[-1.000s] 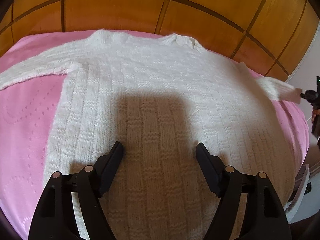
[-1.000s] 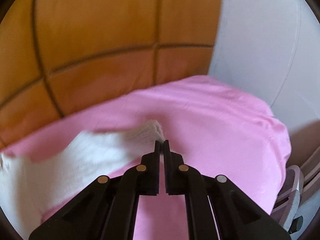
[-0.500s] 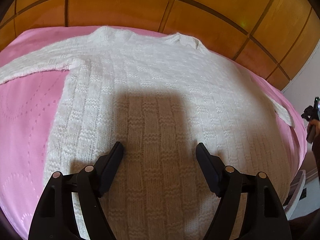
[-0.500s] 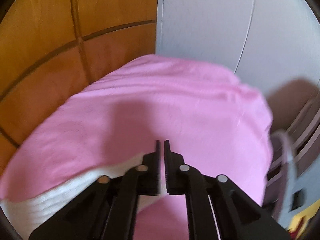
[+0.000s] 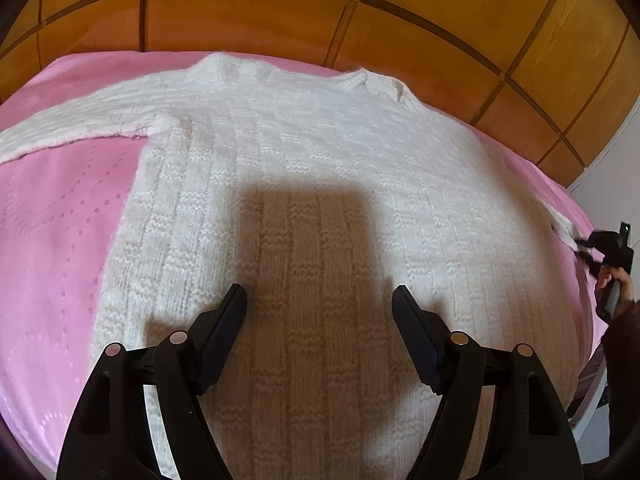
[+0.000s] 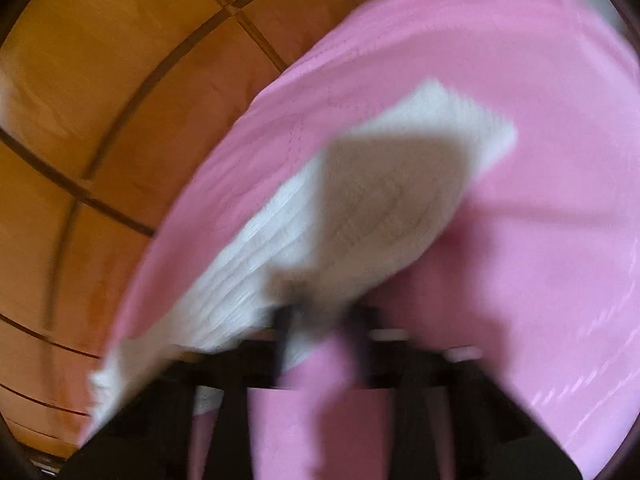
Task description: Fold small clothes
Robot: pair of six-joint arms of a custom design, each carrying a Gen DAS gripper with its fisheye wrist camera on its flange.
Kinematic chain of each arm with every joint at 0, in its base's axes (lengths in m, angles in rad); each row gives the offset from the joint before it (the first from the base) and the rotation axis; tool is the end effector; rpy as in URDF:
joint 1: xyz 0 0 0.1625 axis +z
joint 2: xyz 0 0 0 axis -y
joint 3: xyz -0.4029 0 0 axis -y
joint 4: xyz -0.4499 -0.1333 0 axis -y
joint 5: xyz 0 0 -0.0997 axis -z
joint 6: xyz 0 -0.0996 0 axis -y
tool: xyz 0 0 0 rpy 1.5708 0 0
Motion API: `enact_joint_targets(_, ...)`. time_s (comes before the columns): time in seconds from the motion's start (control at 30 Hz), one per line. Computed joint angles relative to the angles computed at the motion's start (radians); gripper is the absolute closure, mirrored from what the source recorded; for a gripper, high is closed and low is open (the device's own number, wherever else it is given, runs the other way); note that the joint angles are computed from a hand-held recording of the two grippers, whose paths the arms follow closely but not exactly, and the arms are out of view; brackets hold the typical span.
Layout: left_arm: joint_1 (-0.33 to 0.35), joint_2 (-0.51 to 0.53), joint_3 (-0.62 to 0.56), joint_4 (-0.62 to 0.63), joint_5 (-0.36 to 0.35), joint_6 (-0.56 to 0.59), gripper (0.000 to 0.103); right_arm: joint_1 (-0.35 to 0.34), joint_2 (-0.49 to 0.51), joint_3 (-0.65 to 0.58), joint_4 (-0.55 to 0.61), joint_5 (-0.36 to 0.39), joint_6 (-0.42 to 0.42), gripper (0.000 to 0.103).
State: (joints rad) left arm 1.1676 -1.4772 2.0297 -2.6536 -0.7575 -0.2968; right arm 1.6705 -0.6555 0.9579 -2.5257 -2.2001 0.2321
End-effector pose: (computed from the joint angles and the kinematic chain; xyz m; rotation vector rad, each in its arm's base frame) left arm -0.0232 -0.5785 0.3189 -0.1515 2.3927 -0.9591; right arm 0.1616 -0.8652 0.2707 -0.4342 -2.4434 0.9557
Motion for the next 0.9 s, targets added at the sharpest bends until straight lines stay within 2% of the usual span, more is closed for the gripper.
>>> enact_joint_targets(0.03, -0.001, -0.003, 0.002, 0.000, 0.001, -0.004, 0.029, 0.005, 0.018, -0.027, -0.004, -0.042, -0.035, 0.098)
enact_joint_targets(0.07, -0.002, -0.010, 0.008, 0.001, 0.000, -0.013, 0.029, 0.013, 0.038, -0.052, -0.035, -0.114, -0.094, 0.099)
enact_joint_targets(0.1, 0.000, -0.013, 0.008, 0.000, -0.004, -0.014, 0.029, 0.017, 0.054, -0.073, -0.046, -0.179, -0.113, 0.099)
enact_joint_targets(0.13, 0.001, -0.018, 0.012, -0.002, -0.008, -0.016, 0.029, 0.009, 0.054, -0.080, -0.027, -0.208, -0.090, 0.099)
enact_joint_targets(0.17, 0.003, -0.019, 0.012, -0.002, -0.011, -0.015, 0.029, -0.005, 0.043, -0.074, 0.006, -0.195, -0.039, 0.099)
enact_joint_targets(0.2, 0.004, -0.021, 0.014, -0.001, -0.012, -0.014, 0.029, -0.011, 0.033, -0.062, 0.006, -0.173, -0.030, 0.099)
enact_joint_targets(0.27, 0.004, -0.025, 0.014, 0.003, -0.010, -0.007, 0.029, -0.002, 0.036, -0.053, -0.026, -0.180, -0.085, 0.096)
enact_joint_targets(0.4, -0.004, -0.042, 0.025, 0.014, 0.008, -0.017, 0.029, 0.000, 0.002, 0.005, -0.039, -0.147, -0.066, 0.089)
enact_joint_targets(0.5, -0.013, -0.070, 0.048, 0.023, 0.032, -0.041, 0.028, -0.001, -0.013, 0.004, -0.014, -0.144, -0.053, 0.090)
enact_joint_targets(0.53, -0.017, -0.076, 0.054, 0.029, 0.045, -0.051, 0.021, 0.003, -0.006, -0.011, -0.003, -0.150, -0.058, 0.094)
enact_joint_targets(0.63, -0.029, -0.103, 0.078, 0.027, 0.085, -0.086, 0.020, 0.016, 0.039, -0.081, 0.011, -0.180, -0.107, 0.096)
enact_joint_targets(0.8, -0.047, -0.099, 0.061, 0.178, 0.231, -0.193, 0.020, 0.038, 0.093, -0.152, 0.016, -0.225, -0.168, 0.097)
enact_joint_targets(0.83, -0.054, -0.092, 0.056, 0.218, 0.280, -0.217, 0.020, 0.044, 0.101, -0.159, 0.002, -0.222, -0.188, 0.097)
enact_joint_targets(0.9, -0.057, -0.078, 0.043, 0.269, 0.322, -0.237, 0.020, 0.066, 0.119, -0.173, -0.033, -0.187, -0.268, 0.097)
